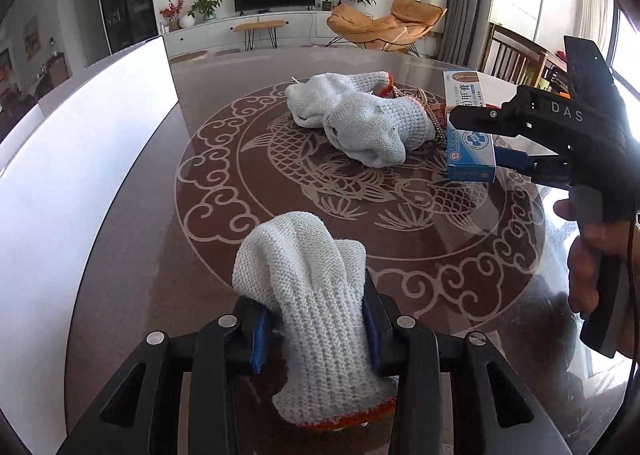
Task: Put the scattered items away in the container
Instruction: 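Grasp the string-tied blue toothpaste box with the right tool while the left tool holds the glove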
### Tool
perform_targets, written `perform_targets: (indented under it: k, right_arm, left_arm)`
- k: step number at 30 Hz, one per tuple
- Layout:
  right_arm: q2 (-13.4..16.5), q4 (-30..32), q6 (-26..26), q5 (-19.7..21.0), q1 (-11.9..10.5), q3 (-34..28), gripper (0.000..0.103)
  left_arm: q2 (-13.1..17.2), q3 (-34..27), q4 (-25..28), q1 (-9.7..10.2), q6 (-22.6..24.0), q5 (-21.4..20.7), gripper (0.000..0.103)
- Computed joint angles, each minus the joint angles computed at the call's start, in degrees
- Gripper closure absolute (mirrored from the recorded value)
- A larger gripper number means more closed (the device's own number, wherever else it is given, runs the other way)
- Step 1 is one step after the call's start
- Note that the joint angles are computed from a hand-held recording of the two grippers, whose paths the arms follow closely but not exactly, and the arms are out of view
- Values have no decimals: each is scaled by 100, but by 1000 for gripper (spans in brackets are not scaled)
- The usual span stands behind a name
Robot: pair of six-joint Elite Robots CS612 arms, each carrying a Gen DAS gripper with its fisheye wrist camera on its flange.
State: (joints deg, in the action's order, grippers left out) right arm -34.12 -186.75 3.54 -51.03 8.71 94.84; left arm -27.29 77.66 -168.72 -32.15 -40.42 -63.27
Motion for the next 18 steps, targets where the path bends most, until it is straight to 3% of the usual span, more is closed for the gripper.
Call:
perform_targets:
  k: [1,2,3,6,8,11,13,16,17,18]
  right_arm:
    - [-15,34,-12,-128,19,-2,36]
    - [-31,140,-92,-120,10,-1,72]
    - [-35,93,-96,34,-29,36,76]
    - [-263,97,-575,-216,-105,347,81]
    - [-492,292,-1211,-356,-194,629,81]
    - [-899,-80,-2473,-1348,-201,1268,81]
    - [-1083,-361,-3163,-1697,-228,1667,81]
    - [-1197,-543,-3448,-1824,-287,2024,78]
    - [-1213,-531,-3431,-1868,-318,2092,68]
    - [-1200,-462,-3357,-1884,-342,2083,47]
  left_arm:
    - [6,-9,17,-6,23,31,65]
    - [7,0,14,-19,22,63,64]
    - [10,-2,14,-20,5,71,64]
    - [5,4,18,-21,-31,59,64]
    - [-23,32,52,-30,-42,-13,64]
    - [-84,89,123,-70,-46,-194,64]
    - [-108,107,132,-101,-24,-335,64]
    - [-128,142,159,-180,-108,-302,62]
    - [-131,157,165,-207,-155,-248,61]
    - [-131,180,145,-232,-199,-194,56]
